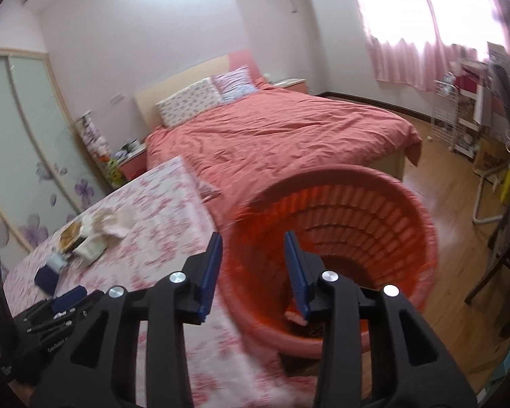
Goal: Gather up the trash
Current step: 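Move both open tools back toward the items on the bed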
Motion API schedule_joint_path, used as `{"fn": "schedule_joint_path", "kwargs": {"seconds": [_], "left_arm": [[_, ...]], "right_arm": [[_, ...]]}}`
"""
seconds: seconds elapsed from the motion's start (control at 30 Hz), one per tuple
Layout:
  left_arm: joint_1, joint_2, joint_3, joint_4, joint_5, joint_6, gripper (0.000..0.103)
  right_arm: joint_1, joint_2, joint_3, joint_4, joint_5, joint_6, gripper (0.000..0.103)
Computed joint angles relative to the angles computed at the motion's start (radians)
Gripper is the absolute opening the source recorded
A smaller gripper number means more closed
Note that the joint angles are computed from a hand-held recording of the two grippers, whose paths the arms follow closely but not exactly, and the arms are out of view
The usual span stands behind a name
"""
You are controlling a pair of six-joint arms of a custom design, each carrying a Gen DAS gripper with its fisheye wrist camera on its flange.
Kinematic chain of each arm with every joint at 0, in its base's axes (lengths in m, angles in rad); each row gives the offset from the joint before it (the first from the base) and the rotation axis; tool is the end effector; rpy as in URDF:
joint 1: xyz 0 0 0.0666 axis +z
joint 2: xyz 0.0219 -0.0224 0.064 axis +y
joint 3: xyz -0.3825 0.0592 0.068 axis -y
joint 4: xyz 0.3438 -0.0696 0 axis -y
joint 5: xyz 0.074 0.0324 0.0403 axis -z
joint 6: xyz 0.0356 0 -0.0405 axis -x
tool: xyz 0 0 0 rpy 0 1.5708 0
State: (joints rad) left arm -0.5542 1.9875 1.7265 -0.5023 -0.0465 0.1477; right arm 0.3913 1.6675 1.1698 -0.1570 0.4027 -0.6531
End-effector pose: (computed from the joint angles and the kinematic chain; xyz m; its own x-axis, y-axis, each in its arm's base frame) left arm 0.5534 -0.3410 0.2882 -0.6546 0.2322 -0.7194 0.4052 0.9112 -0.0745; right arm 0.4798 0.1824 0.2755 -0.4856 0.4044 -0.7750 0.2916 0.9107 0.2925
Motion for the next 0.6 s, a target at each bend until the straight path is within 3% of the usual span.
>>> {"fn": "schedule_joint_path", "kwargs": {"seconds": [0.4, 0.6], "left_arm": [[0.13, -0.139, -0.229, 0.096, -0.098, 0.085, 0.06], [0.176, -0.154, -0.279, 0.125, -0.146, 0.115, 0.073]], "right_arm": [[0.133, 0.126, 0.191, -0.088, -0.031, 0.055, 0.044], [0.164, 0.164, 0.242, -0.124, -0.048, 0.068, 0.045]]}}
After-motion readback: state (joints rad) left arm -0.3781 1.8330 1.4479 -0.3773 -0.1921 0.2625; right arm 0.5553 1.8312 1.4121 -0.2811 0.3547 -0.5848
